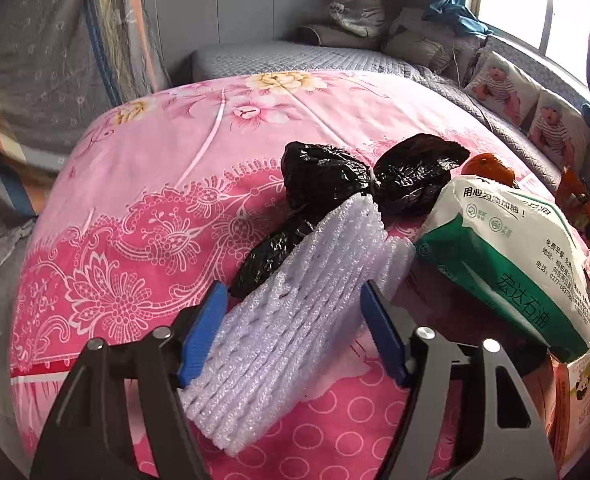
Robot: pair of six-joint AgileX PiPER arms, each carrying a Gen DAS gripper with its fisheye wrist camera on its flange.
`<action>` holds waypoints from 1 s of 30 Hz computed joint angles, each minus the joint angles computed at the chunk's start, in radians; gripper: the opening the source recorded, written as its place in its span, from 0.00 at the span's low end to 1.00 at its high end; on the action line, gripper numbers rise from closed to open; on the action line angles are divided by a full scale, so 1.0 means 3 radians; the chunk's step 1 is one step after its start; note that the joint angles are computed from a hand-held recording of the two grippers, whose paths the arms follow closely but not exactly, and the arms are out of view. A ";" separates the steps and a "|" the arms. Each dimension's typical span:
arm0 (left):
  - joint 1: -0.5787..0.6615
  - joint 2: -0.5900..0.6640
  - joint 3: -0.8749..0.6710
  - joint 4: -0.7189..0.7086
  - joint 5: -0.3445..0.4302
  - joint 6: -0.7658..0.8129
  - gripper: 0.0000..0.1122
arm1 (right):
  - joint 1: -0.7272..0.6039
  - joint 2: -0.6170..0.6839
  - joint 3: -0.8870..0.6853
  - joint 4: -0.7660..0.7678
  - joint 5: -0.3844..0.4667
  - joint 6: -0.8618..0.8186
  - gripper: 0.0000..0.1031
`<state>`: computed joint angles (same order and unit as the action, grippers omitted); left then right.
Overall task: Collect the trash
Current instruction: 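Grasp the orange snack bag with right tool while left grasps white foam net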
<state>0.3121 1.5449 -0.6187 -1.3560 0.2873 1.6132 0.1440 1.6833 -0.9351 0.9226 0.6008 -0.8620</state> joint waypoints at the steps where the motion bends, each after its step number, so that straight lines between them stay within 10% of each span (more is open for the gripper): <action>1: 0.0046 -0.0001 0.0017 -0.0080 0.0071 0.0107 0.44 | -0.0024 -0.0047 0.0039 0.0042 0.0042 -0.0048 0.32; 4: 0.0046 -0.0086 0.0076 -0.0084 0.0060 0.0131 0.14 | -0.0056 -0.0184 0.0143 0.0126 0.0141 -0.0148 0.32; 15: 0.0276 -0.0659 0.0439 -0.0046 0.0150 0.0187 0.08 | -0.0037 -0.0536 0.0407 0.0272 0.0229 -0.0268 0.32; 30: 0.1849 -0.2672 0.0852 0.0624 0.2073 -0.0509 0.08 | -0.0219 -0.0874 0.0672 0.0441 0.0366 -0.0430 0.32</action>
